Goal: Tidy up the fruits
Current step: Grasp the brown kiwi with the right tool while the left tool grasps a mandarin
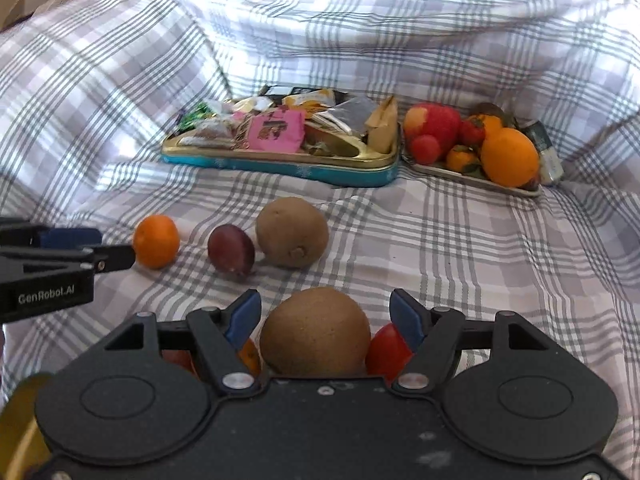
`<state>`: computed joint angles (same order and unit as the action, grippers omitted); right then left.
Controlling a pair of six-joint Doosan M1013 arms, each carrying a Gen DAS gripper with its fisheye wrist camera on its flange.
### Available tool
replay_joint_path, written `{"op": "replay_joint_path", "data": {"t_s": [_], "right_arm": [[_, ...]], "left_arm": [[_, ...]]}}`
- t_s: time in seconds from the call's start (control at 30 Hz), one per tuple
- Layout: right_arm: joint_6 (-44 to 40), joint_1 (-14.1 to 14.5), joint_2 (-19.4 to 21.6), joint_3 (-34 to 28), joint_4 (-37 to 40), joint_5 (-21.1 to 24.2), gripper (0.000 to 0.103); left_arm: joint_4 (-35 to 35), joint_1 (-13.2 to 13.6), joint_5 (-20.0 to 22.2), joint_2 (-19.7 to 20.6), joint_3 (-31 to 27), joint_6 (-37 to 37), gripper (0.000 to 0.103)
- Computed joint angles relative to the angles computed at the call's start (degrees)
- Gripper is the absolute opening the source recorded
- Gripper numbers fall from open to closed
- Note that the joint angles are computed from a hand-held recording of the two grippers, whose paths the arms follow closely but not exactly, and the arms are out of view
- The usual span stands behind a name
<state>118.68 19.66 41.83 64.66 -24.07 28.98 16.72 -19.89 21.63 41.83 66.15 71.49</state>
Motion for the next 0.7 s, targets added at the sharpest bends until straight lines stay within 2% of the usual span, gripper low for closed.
{"op": "replay_joint_path", "data": {"t_s": [0.13, 0.17, 0.27, 0.43, 0.6, 0.7], "right_arm": [[-2.88, -0.03, 0.19, -0.36, 1.76, 0.21, 0.075], [-3.02, -0.10, 0.21, -0.40, 2.34, 0.22, 0.075], [-3.63, -0.15, 0.25, -0.47, 2.95, 0.20, 0.075], [-4.59, -0.27, 0.20, -0.34, 3.92, -0.10, 0.075], [-5.95, -0.27, 0.65, -1.03, 4.19, 0.46, 0.075], [-7.06, -0.44, 0.93, -1.47, 5.61, 0.64, 0.075]], "left_arm": [[-3.00, 0.02, -0.97, 0.28, -0.06, 4.51, 0.048], [-2.62, -0.03, -1.03, 0.41, -0.16, 4.64, 0.051], [-1.20, -0.20, -1.23, 0.67, -0.31, 4.14, 0.051], [-2.71, -0.19, -0.79, 1.27, -1.30, 5.85, 0.051], [-2.01, -0.08, 0.35, 2.16, -3.11, 3.67, 0.051], [-4.27, 0.13, 1.23, 2.75, -4.39, 5.51, 0.052]]}}
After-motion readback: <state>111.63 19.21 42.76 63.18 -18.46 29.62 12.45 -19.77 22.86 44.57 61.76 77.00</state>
